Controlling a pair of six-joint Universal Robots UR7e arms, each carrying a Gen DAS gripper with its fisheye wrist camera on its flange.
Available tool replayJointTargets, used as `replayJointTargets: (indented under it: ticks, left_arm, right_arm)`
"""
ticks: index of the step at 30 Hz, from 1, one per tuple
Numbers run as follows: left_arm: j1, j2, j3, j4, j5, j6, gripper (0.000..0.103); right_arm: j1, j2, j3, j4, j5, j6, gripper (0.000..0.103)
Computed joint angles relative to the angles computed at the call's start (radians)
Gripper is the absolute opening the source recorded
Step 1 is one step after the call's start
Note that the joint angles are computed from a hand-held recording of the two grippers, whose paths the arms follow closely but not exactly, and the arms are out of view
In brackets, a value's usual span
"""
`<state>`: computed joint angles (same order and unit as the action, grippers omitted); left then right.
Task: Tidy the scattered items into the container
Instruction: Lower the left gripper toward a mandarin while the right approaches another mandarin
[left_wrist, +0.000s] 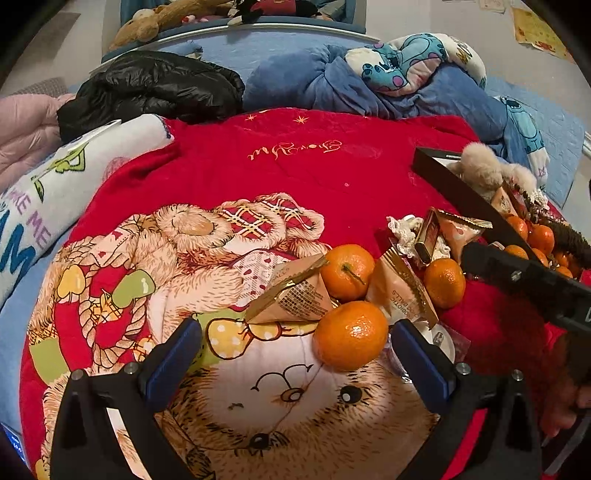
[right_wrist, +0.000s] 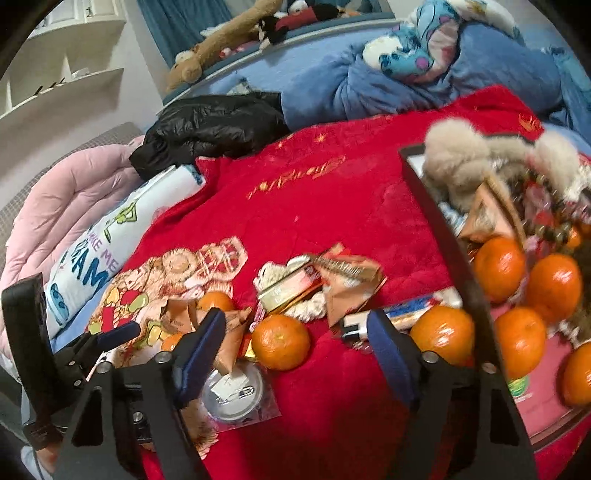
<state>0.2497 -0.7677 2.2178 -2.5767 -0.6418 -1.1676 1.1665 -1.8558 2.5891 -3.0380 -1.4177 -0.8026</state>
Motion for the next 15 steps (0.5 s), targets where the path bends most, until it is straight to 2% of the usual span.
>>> replayJointTargets:
  ticks: [4,8,11,14,15]
  left_arm:
    - [0.006,0.008,-0.002,-0.021,-0.012,0.019,0.102]
    - [0.009,0.015,-0.005,-0.037,-0.021,0.044,0.094]
    - [0.012,0.022,-0.004,-0.067,-0.034,0.075,0.086]
    - [0.013,0.032,-0.01,-0.08,-0.042,0.105,0.075]
    - [0.012,0.036,-0.015,-0.075,-0.043,0.112,0.068]
  right_arm:
    - [-0.004,-0.001,-0.006,0.046,0.029,-0.013,0.074]
    - [-0.002,0.016,-0.008,0.036,0.017,-0.006,0.07]
    - [-0.01,0.012,-0.01,0.043,0.027,-0.001,0.067]
    - [-0.01,0.013,-0.008,0.042,0.025,-0.007,0.063]
    - [-0.009,0.012,-0.008,0.047,0.023,-0.013,0.062]
